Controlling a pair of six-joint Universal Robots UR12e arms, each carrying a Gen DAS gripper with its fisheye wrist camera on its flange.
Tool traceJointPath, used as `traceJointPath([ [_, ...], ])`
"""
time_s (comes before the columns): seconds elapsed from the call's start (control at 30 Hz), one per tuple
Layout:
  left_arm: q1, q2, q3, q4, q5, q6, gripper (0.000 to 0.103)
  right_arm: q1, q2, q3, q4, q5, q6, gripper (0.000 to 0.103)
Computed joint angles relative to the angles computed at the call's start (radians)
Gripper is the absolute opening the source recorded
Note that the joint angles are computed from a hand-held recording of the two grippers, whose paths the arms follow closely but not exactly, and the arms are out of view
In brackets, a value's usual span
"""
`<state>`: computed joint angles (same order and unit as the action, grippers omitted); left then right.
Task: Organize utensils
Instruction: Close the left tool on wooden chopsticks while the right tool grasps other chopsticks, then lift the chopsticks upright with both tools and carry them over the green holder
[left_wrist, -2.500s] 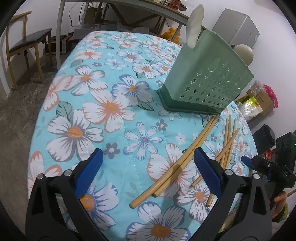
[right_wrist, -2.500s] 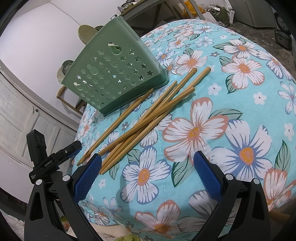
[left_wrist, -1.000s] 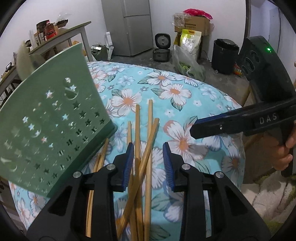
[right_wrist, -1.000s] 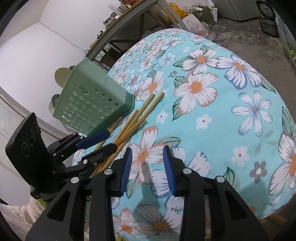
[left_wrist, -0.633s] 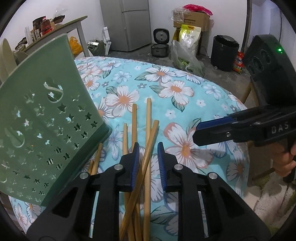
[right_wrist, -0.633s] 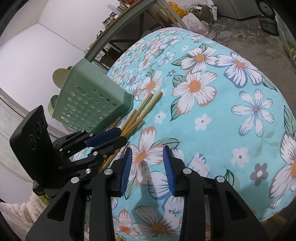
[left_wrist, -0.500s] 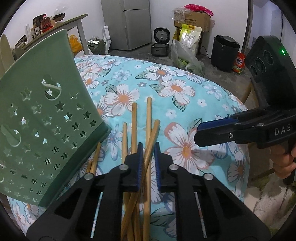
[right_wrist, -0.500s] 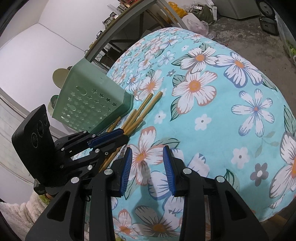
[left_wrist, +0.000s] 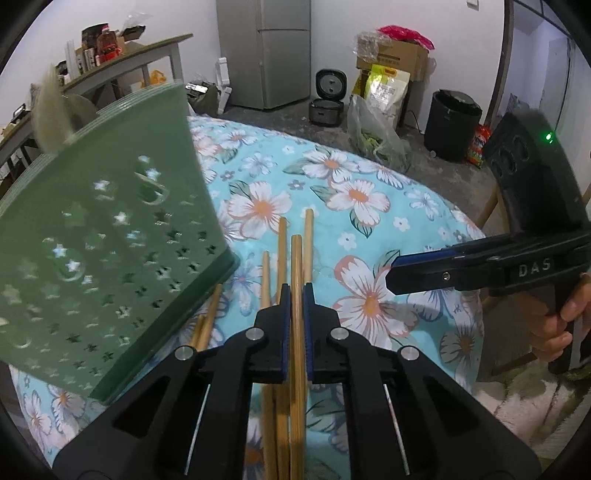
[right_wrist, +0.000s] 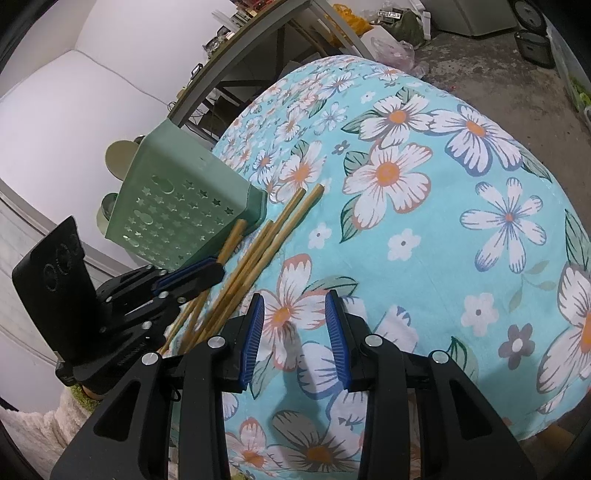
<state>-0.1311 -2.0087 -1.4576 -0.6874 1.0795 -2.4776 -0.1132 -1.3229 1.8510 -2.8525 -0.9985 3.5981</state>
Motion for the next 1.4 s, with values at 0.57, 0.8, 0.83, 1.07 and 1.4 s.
traceJointPath([
  [0.57,0.09,0.1,-0.1,0.226,-0.048,-0.22,0.006,-0.004,0.111,-0.108,-0.008,0.111,0.254,0.021],
  [0.8,0.117,0.12,-0.12,0.273,-0.071,-0.267,0.006,0.016,0.144,-0.155,0.013,0.053,0.307,0.012],
  [0.83,0.118,0.121,-0.122,0.278,-0.072,-0.271,0.006,0.017,0.147,-0.158,0.009,0.052,0.316,0.012],
  [1.07,0.123,0.125,-0.133,0.317,-0.078,-0.31,0.006,0.007,0.153,-0.137,-0.086,0.087,0.372,0.01],
  [1.4,0.152,0.129,-0.12,0.445,-0.144,-0.47,0.006,0.019,0.078,-0.117,-0.143,0.035,0.191,0.008],
])
